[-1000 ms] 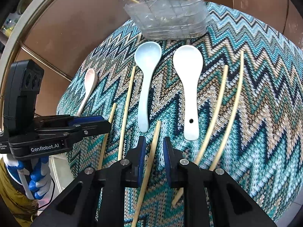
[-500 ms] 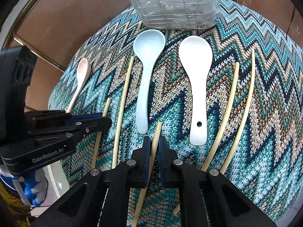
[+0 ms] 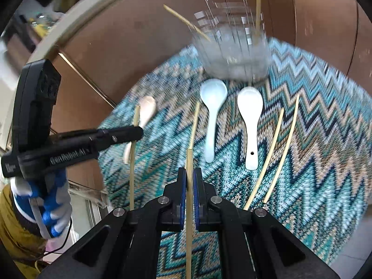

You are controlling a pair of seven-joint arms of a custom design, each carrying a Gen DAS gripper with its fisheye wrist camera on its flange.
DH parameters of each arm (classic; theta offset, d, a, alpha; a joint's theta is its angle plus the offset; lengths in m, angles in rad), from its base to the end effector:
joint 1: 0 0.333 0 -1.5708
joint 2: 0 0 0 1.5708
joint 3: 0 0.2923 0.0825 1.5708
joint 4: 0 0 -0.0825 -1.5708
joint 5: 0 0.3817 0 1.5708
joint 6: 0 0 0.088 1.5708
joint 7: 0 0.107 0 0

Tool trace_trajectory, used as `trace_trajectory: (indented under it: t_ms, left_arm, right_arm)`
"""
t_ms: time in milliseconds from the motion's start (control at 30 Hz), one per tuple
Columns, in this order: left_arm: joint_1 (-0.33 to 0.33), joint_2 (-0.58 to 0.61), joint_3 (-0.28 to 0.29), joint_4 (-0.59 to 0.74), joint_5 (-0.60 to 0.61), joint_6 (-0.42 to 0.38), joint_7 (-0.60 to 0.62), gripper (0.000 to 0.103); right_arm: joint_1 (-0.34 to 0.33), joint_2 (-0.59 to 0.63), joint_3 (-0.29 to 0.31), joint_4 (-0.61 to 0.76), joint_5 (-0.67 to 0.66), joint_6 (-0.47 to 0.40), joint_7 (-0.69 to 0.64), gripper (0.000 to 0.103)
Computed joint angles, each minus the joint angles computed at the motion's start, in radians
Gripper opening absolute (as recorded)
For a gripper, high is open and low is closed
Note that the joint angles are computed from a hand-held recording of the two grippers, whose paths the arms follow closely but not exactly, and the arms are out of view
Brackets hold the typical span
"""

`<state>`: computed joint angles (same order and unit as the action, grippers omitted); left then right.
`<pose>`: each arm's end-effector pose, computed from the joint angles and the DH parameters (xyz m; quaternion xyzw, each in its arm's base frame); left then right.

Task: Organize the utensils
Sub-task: 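Lower both tools and grasp another bamboo chopstick with each, then lift both chopsticks and carry them above the utensil holder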

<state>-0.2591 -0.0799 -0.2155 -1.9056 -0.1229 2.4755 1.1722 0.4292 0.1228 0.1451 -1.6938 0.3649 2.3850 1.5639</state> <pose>0.5182 -0.2701 0.5815 -0.6664 0.6730 -0.3136 0.0681 0.5377 0.3464 0.5588 -0.7844 0.5307 0.0120 0.3209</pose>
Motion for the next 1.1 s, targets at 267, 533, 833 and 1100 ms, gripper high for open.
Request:
trace_trajectory:
  t_ms: [267, 533, 833, 1100]
  left_arm:
    - [-0.003, -0.177, 0.035, -0.107, 0.02, 0.115, 0.032, 0.005]
    - [0.009, -0.258, 0.046, -0.134, 0.092, 0.184, -0.008, 0.005]
    - [0.032, -0.279, 0.037, -0.128, 0.181, 0.229, -0.074, 0.005]
    - [0.037, -0.25, 0.03, -0.098, 0.237, 0.252, -0.105, 0.005]
  right_arm:
    - [0.019, -0.151, 0.015, -0.115, -0.069, 0.159, 0.03, 0.006]
    - [0.019, -0.216, 0.028, -0.139, -0.161, 0.261, 0.1, 0.006]
    - [0.017, -0.222, 0.026, -0.139, -0.162, 0.343, 0.105, 0.006]
    - [0.02, -0.208, 0.024, -0.12, -0.145, 0.398, 0.074, 0.006]
